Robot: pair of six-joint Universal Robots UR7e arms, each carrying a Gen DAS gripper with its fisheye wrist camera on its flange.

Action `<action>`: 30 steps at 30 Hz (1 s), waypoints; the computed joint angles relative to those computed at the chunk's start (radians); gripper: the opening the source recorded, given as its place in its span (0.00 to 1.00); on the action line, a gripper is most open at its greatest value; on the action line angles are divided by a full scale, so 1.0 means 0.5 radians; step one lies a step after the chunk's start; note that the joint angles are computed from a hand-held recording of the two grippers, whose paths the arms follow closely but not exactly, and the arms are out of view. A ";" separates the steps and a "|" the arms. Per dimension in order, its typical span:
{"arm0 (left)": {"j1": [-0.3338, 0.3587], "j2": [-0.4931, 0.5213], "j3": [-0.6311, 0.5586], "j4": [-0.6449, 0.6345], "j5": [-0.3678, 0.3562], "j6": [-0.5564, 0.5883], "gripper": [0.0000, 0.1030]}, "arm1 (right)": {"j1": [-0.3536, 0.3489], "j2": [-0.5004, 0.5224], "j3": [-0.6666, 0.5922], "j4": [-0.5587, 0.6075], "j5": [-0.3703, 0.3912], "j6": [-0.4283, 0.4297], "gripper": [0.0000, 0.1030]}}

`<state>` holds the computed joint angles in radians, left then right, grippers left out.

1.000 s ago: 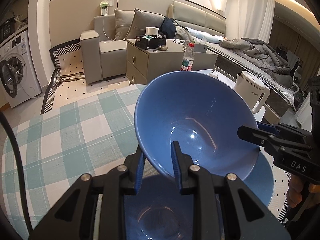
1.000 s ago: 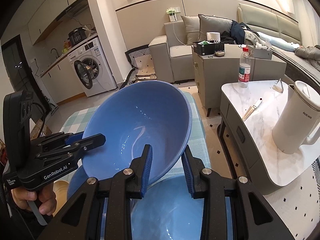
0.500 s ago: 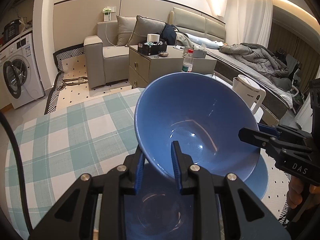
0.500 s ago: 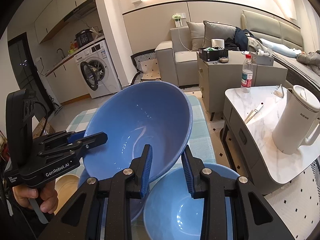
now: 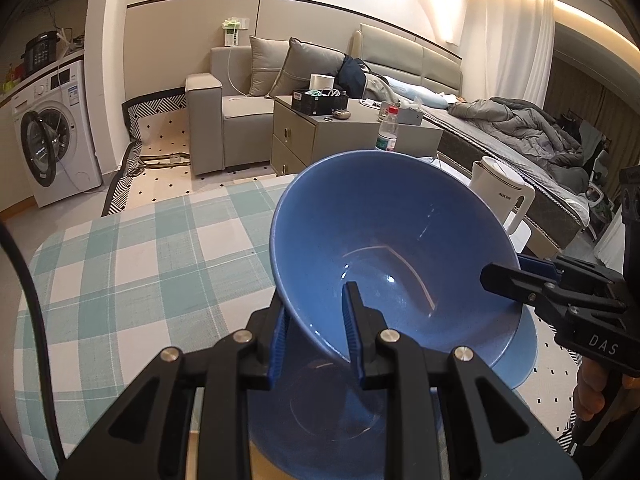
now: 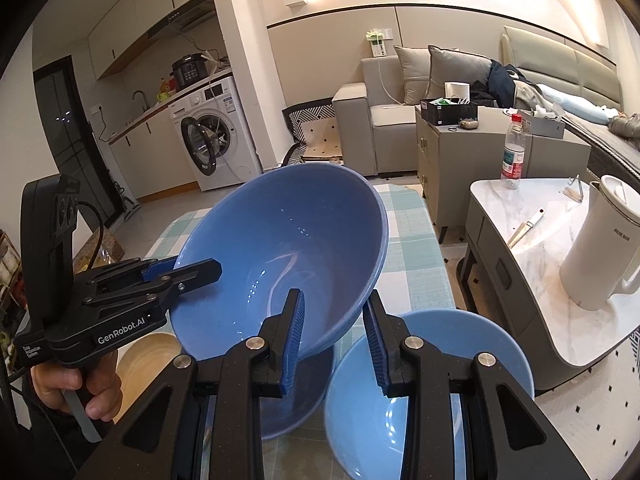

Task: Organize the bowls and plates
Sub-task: 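Carry the blue bowl with both tools over another blue bowl, then lower the held blue bowl into the other blue bowl with both tools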

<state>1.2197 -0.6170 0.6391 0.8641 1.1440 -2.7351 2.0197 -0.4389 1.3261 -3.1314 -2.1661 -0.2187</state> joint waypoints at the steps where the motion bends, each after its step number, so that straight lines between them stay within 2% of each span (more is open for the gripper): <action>1: 0.001 -0.019 0.032 -0.021 -0.005 -0.001 0.23 | 0.000 0.004 -0.003 0.008 0.005 -0.003 0.31; 16: 0.035 -0.253 0.423 -0.225 0.015 -0.039 0.23 | 0.011 0.006 0.084 -0.004 0.101 0.010 0.32; 30: 0.052 -0.380 0.644 -0.331 0.027 -0.052 0.23 | 0.006 -0.014 0.185 -0.020 0.139 0.040 0.32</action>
<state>1.2456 -0.8069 0.9610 0.6989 1.1576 -2.7610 2.0226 -0.4461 1.4188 -3.1414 -2.0964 -0.1988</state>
